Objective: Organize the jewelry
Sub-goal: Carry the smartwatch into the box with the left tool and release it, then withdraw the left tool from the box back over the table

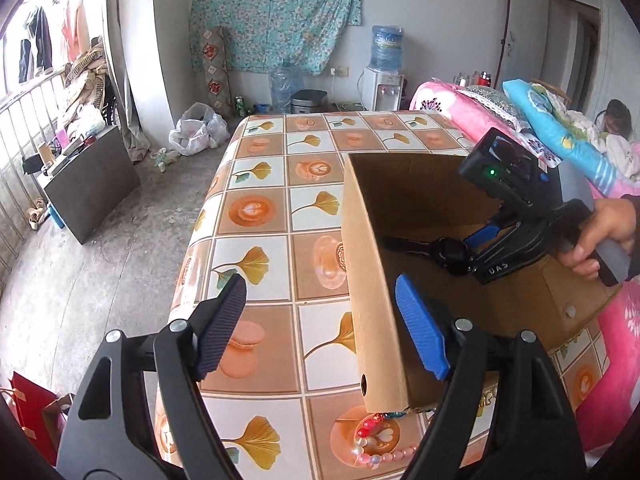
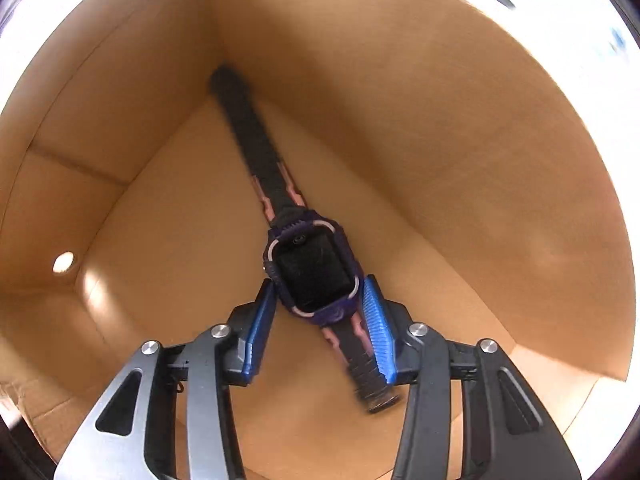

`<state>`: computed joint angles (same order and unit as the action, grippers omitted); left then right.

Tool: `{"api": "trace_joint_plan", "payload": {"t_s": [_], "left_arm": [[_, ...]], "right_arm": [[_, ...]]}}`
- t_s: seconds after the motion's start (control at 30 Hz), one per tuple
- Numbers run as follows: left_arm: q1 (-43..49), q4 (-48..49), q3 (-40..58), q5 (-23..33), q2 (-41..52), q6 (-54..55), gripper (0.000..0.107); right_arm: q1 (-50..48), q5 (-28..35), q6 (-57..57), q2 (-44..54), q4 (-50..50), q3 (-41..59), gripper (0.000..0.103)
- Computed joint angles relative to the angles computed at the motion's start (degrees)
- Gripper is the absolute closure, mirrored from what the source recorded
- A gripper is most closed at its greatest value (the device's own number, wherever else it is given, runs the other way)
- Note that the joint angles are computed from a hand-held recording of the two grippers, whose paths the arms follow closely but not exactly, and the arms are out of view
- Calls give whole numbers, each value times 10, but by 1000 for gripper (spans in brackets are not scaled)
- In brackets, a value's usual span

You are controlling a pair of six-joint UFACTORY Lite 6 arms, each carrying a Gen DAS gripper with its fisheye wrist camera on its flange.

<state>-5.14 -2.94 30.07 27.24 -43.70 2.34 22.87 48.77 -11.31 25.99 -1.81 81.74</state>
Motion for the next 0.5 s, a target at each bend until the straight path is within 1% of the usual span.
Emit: {"api": "trace_joint_plan", "payload": {"t_s": [0.07,0.13,0.2,0.3,0.4,0.5], "left_arm": [[21,-54,-13,5,-10,59,33],[40,-98,-18,10,-15,107,31],[52,-123,-27,14,-27,134,31],[66,-142,-38,19,-49,153,31],[107,-207,-44,45,-77,222,31],[168,-281,-49,86,-114,302,30]], "right_arm": [[-8,-15,-5,-10,-14,-13,60],[-14,-13,16,-11,-37,-12,60],[-16,-16,48,-12,-69,-12,60],[-37,-7,60,-5,-49,-1,60],[-43,-8,58,-16,-40,-4,59],[-51,-3,54,-41,-32,-4,58]]}}
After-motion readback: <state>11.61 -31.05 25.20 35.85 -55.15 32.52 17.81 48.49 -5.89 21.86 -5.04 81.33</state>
